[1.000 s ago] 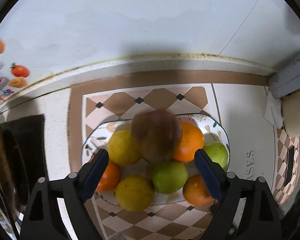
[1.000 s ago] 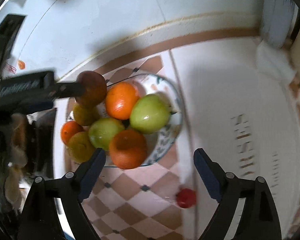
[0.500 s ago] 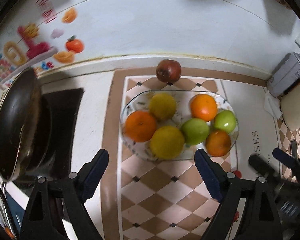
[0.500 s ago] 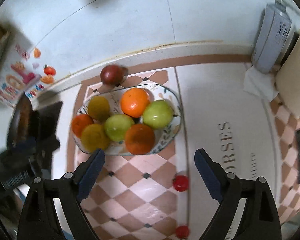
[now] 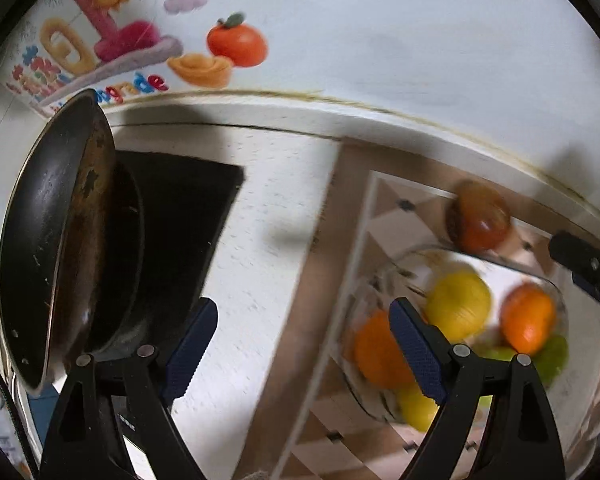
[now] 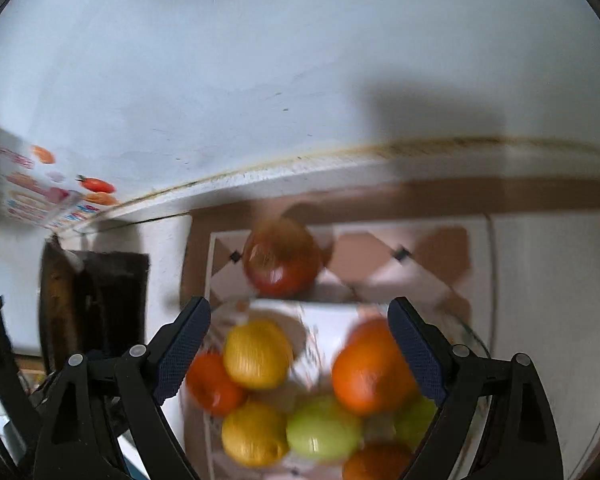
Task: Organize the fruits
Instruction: 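Grasp the dark red apple at the plate rim with the right tool, then move the dark red apple onto the fruit pile and open the right tool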
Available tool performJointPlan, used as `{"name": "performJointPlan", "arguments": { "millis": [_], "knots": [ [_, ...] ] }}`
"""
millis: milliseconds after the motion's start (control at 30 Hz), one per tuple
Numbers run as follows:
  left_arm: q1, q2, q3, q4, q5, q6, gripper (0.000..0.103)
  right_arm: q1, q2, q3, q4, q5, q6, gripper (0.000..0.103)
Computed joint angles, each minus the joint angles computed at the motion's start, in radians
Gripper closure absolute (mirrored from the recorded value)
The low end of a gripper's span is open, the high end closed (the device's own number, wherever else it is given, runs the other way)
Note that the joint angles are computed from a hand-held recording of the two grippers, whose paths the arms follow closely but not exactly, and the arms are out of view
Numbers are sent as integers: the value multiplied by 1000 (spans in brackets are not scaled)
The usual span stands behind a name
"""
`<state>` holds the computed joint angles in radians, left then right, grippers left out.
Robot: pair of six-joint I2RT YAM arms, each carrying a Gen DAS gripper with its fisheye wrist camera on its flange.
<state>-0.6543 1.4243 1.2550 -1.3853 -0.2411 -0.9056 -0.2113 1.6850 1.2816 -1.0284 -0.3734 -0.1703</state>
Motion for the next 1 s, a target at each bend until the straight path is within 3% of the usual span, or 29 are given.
{"name": "performJointPlan", "arguments": {
  "millis": [200, 233, 300, 433, 700, 867, 1000],
  "knots": [
    [136, 41, -45, 79, 19, 111, 15, 94, 183, 66, 43, 15, 19, 13],
    [152, 44, -51, 92, 27, 124, 15, 103, 200, 64, 51, 11, 12, 24],
    [168, 55, -53, 109, 39, 138, 15, 127, 226, 61, 68, 38, 0, 33],
    [172, 62, -52, 133, 49, 166, 15, 102, 162, 22, 94, 44, -24, 34],
    [91, 36, -26, 136, 87, 154, 11, -34, -73, -53, -110, -41, -235, 34],
    [20, 30, -15, 121, 65, 116, 11, -1, -176, -190, -40, 31, -254, 34],
    [-9, 25, -13, 100, 65, 90, 11, 15, -198, -209, -45, 50, -260, 34]
  ]
}}
